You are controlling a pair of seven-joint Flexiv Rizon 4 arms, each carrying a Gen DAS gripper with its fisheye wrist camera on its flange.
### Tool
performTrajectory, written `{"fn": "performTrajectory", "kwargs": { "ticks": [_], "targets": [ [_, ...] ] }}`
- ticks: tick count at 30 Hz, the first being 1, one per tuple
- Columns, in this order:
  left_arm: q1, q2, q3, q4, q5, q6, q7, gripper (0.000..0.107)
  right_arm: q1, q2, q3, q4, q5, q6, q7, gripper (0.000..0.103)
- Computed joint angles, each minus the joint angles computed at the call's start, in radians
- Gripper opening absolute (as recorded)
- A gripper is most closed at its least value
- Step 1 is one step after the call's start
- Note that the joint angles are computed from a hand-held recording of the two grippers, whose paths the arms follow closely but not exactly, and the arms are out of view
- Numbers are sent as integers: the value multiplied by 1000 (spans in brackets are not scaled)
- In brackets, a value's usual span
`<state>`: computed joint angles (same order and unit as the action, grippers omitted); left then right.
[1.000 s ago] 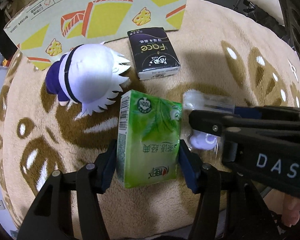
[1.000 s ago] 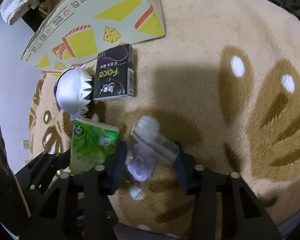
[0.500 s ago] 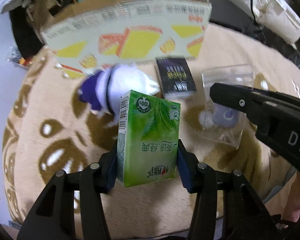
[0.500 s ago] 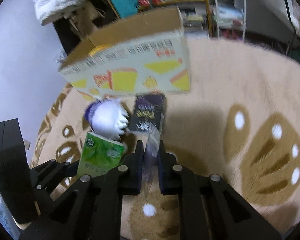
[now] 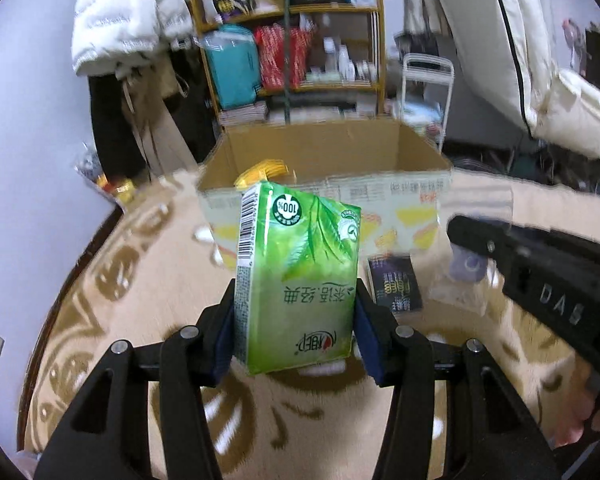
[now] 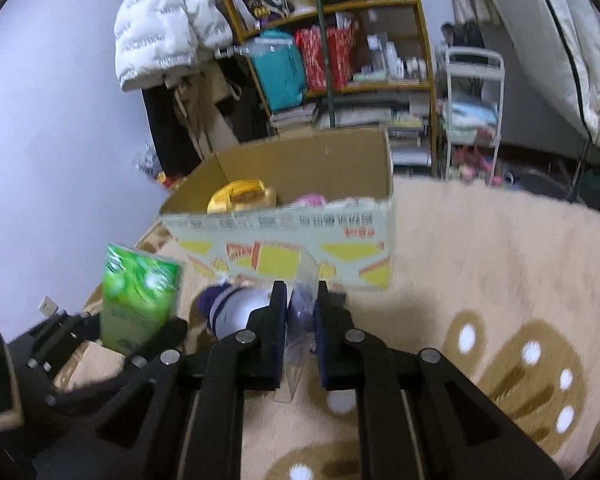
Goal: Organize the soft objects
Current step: 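Lift the tissue pack and clear bag and carry both over the box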
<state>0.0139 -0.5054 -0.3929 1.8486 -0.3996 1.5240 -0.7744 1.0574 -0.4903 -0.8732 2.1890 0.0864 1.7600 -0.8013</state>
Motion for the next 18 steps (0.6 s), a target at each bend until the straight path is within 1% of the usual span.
{"fn": "performTrajectory", "kwargs": {
  "ticks": [2,4,8,11,14,18],
  "targets": [
    [29,-10,-40,-11,-13,25,13,50,37,-31,-56,-1,15,30,-7,14],
    [49,-22,-65,-31,-12,42,21,50,51,-49,-83,-10,37,49,-28,14],
    [89,-46,-121,-66,16,93,28,50,59,-72,-116,-41,56,48,-79,14],
    [122,-68,-169,-100,41,106,24,50,43,-87,-118,-67,66,57,-107,14],
    [140,-94,-199,-136,66,116,12,50,28,-102,-114,-89,88,76,-128,14],
    [130,-134,-201,-196,111,129,4,50,-4,-123,-98,-123,113,96,-155,14]
  ]
}}
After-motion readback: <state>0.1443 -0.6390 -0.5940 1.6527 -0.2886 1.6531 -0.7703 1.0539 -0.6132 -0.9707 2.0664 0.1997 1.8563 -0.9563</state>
